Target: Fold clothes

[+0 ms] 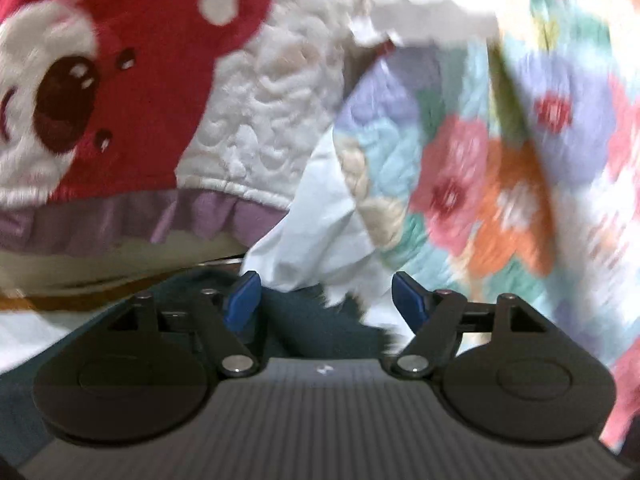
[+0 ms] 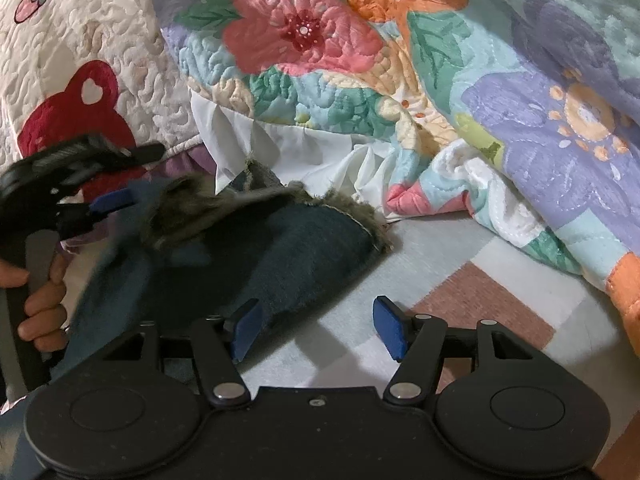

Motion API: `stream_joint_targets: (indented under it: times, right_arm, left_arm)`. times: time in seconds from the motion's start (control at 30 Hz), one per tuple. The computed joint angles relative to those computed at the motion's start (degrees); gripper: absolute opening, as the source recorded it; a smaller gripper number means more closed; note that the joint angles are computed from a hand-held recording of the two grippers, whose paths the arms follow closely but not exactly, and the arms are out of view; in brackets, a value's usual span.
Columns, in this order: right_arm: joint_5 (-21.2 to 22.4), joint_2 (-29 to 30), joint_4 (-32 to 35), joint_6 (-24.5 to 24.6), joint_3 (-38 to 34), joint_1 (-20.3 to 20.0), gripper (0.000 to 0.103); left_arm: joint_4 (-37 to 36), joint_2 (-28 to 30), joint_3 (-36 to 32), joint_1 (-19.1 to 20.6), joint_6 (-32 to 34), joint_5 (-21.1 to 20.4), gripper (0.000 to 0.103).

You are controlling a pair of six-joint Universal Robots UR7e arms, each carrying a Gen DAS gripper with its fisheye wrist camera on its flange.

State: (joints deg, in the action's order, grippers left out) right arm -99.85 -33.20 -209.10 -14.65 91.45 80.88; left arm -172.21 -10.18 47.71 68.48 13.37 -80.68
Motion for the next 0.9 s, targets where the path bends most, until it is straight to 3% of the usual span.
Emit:
stream_joint_targets:
  times: [0.03,0.1,0.17,0.3,0.33,0.37,0.4,0.47,0.53,0.6,0.7,0.87,0.9]
  right_arm:
    - [0.1,0.1,-0.2,0.1,-0.1,0.0,0.068]
    - [0.8,0.3,-0.6,0.9,-0.2,-0.2,0.069]
    - [1.6,0.4,-1.0,1.9,-0.4,-0.5,0.069]
    - [4.7,1.3,-2.7,5.0,-1.3,-1.4,0.069]
    - [4.6,1.5,-1.7,5.0,-1.9,-1.3,0.065]
    - [4.2,1.6,-0.5,4.9,-2.6,-1.1,0.020]
    - [3.8,1.7,0.8,4.8,-3.4,-1.0,0.005]
    - [2.9,2.0,0.6,3.3,-3.9,-0.4,0.005]
    - [5.7,1.2,-0.2,5.0,-3.2,-0.5,0.005]
    - [8.8,0.3,-1.1,7.0,-2.4,-0.7,0.004]
    - [14.2,-1.1,-1.2,10.0,-1.3,-1.1,0.004]
    - [22.7,-2.0,-1.1,13.2,-0.8,-2.0,0.004]
    - [22.2,-2.0,-1.0,12.7,-0.8,-1.9,0.004]
  left_arm:
    - [0.8,-0.3,-0.3,0.5,-2.5,-2.1,0.072]
    - [3.3,-0.8,-1.6,0.4,-8.8,-1.1,0.072]
    - [4.3,-1.6,-1.3,0.0,-9.4,1.3,0.071]
    - [-3.2,-6.8,12.1,-3.0,8.3,12.0,0.072]
    - [-5.2,-8.2,16.1,-3.4,12.3,13.8,0.072]
    - [-6.3,-9.9,19.9,-3.3,14.8,13.7,0.072]
    - [-7.1,-11.4,23.5,-3.1,17.2,13.6,0.072]
    - [-6.8,-13.4,28.1,-2.6,19.2,11.0,0.072]
    - [-6.1,-15.3,32.1,-2.1,21.3,8.3,0.072]
    - [-4.8,-14.9,32.5,-2.8,22.4,8.7,0.072]
    - [-4.9,-13.1,30.9,-3.7,23.3,7.7,0.074]
    - [-3.6,-6.2,22.0,-4.8,26.7,7.8,0.074]
    - [-3.9,-4.8,19.9,-4.8,26.0,9.0,0.053]
